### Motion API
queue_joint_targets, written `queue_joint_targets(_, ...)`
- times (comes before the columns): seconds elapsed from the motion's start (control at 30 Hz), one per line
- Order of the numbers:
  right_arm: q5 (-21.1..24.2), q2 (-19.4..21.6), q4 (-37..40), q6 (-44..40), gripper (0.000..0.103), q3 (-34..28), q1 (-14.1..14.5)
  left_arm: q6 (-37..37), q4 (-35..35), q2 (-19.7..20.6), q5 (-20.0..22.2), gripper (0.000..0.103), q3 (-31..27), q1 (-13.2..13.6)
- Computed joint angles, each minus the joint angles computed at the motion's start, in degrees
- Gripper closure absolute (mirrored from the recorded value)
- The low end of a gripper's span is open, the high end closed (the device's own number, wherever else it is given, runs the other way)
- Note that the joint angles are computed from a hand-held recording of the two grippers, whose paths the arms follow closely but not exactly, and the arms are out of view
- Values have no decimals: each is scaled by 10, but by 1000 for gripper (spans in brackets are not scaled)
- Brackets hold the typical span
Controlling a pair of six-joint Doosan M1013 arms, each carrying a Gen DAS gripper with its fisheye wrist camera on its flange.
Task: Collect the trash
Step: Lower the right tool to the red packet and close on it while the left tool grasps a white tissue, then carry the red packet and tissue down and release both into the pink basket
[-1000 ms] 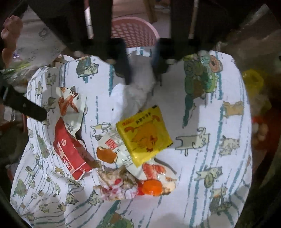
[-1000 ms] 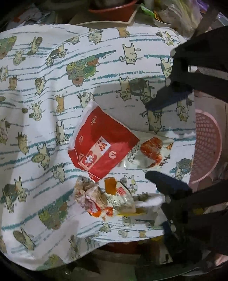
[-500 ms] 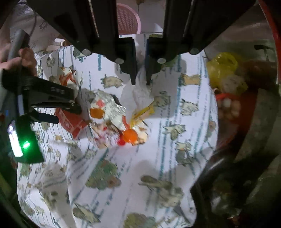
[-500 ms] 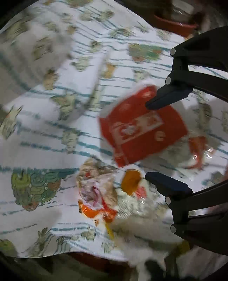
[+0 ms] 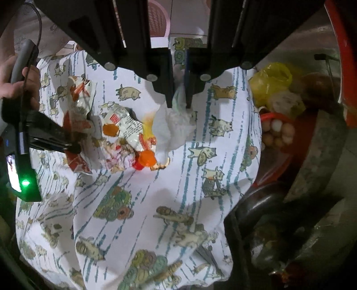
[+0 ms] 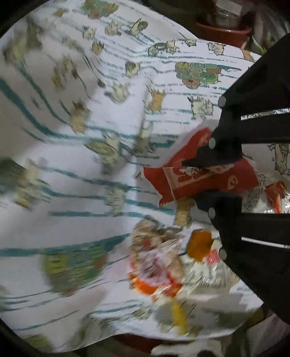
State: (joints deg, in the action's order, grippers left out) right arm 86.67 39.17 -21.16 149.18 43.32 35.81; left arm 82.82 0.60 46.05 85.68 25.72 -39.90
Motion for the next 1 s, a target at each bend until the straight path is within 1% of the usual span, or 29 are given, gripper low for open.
queue_joint_targets(0.1, -40, -30, -21, 54, 91, 30, 4, -2, -9, -9, -18, 96, 10, 3)
queue_joint_targets(0.17, -53, -50, -43, 77, 91, 52, 10, -6, -25, -10, -20, 96, 9, 8)
queue_joint_targets(0.23, -84, -78, -60, 106, 91, 84, 15, -21, -34, -3, -6, 95, -3, 12)
queue_joint_targets(0.3, -101, -98, -75, 135, 91, 102, 27, -30, -45, 6, 12, 95, -18, 16)
queue_joint_targets(0.4, -104, -118, -87, 159, 91, 105, 40, -47, -61, 15, 28, 96, -30, 21)
queue_joint_targets(0.47, -139, -136, -95, 182, 91, 117, 53, -46, -66, 12, 27, 96, -27, 23)
queue_joint_targets(0.5, -152, -144, -100, 194, 91, 122, 62, -41, -75, 5, 18, 96, -17, 24)
queue_joint_targets(0.53, -155, -148, -110, 205, 91, 123, 72, -33, -86, -3, 9, 96, -8, 25)
queue_joint_targets(0.57, -163, -155, -126, 219, 91, 129, 83, -17, -97, -18, -12, 96, 14, 26)
queue_joint_targets(0.63, -178, -169, -154, 245, 91, 144, 104, 7, -93, -49, -53, 96, 59, 22)
queue_joint_targets(0.73, -188, -183, -171, 279, 91, 162, 123, 17, -104, -83, -92, 96, 108, 23)
queue_joint_targets(0.83, -215, -199, -167, 312, 91, 188, 135, 7, -111, -100, -108, 96, 126, 23)
queue_joint_targets(1.0, -221, -207, -167, 358, 91, 205, 150, -3, -118, -130, -126, 96, 153, 15)
